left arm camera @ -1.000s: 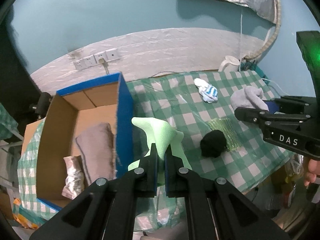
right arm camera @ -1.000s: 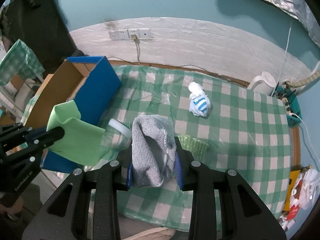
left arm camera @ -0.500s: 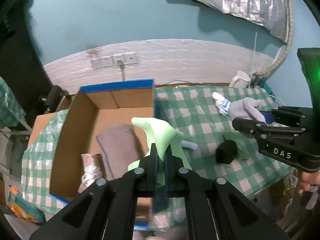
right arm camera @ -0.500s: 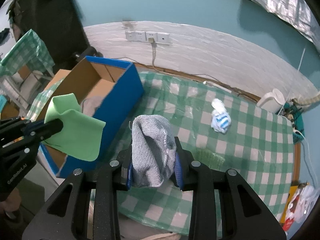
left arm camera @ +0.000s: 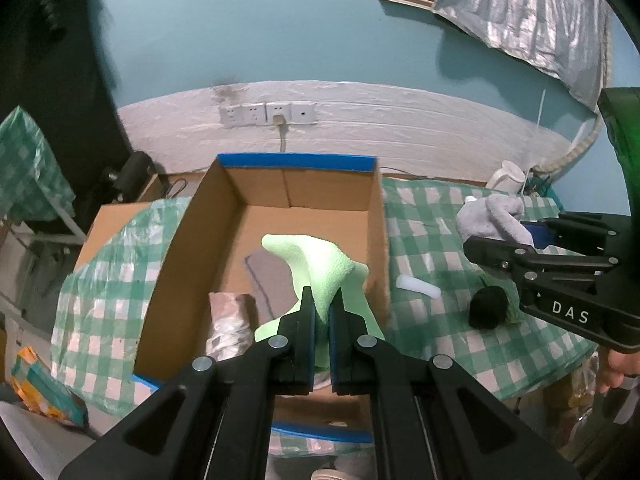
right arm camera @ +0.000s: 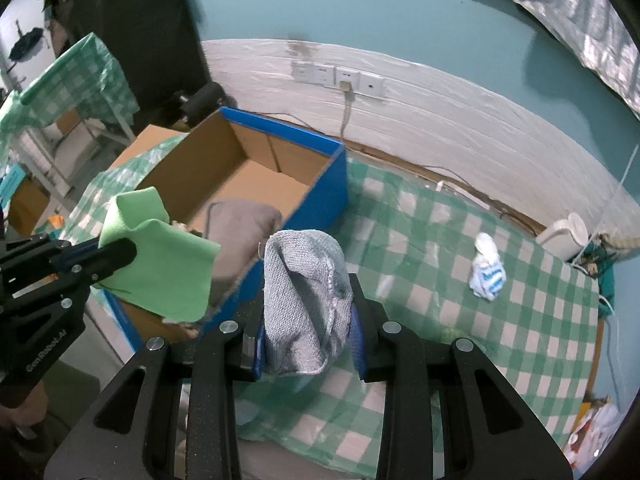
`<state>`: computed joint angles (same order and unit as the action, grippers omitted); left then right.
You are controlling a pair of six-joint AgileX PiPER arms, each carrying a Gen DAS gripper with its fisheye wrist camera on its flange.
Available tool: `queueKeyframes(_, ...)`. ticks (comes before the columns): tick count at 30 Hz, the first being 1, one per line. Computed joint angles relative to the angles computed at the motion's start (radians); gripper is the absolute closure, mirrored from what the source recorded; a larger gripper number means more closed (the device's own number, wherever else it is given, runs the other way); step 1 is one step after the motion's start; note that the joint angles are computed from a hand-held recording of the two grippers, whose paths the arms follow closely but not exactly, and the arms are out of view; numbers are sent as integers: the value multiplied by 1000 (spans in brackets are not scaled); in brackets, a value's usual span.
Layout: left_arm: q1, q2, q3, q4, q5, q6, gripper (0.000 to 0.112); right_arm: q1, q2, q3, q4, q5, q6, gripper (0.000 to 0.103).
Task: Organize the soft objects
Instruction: 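Carry the grey sock and green cloth over the cardboard box, then open both grippers to drop the sock and cloth into the box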
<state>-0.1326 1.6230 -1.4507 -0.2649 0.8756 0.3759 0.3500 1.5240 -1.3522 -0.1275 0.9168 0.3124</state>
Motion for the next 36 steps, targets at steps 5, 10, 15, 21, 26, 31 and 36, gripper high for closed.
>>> queueKeyframes(5,60,22,0,-20,5,26,107,51,80,-84,0,20,5,72)
queueKeyframes(10,106,42,-4,-37,9,53,107,93,159,-168,4,42,7,72)
queueKeyframes(15,138,64,-5,-41,11,67,107,119,229,-240,19,63,-1,72)
queueKeyframes(21,164,84,-5,-18,-3,70,107,136,284,-289,33,80,-5,72)
queueKeyframes(26,173,107,-16,4,-3,46,106,144,309,-311,35,87,1,68)
queueKeyframes(31,174,117,-23,33,-7,14,84,154,320,-319,12,90,29,55)
queueKeyframes(36,170,98,-3,43,-41,9,71,159,315,-317,-13,88,48,45)
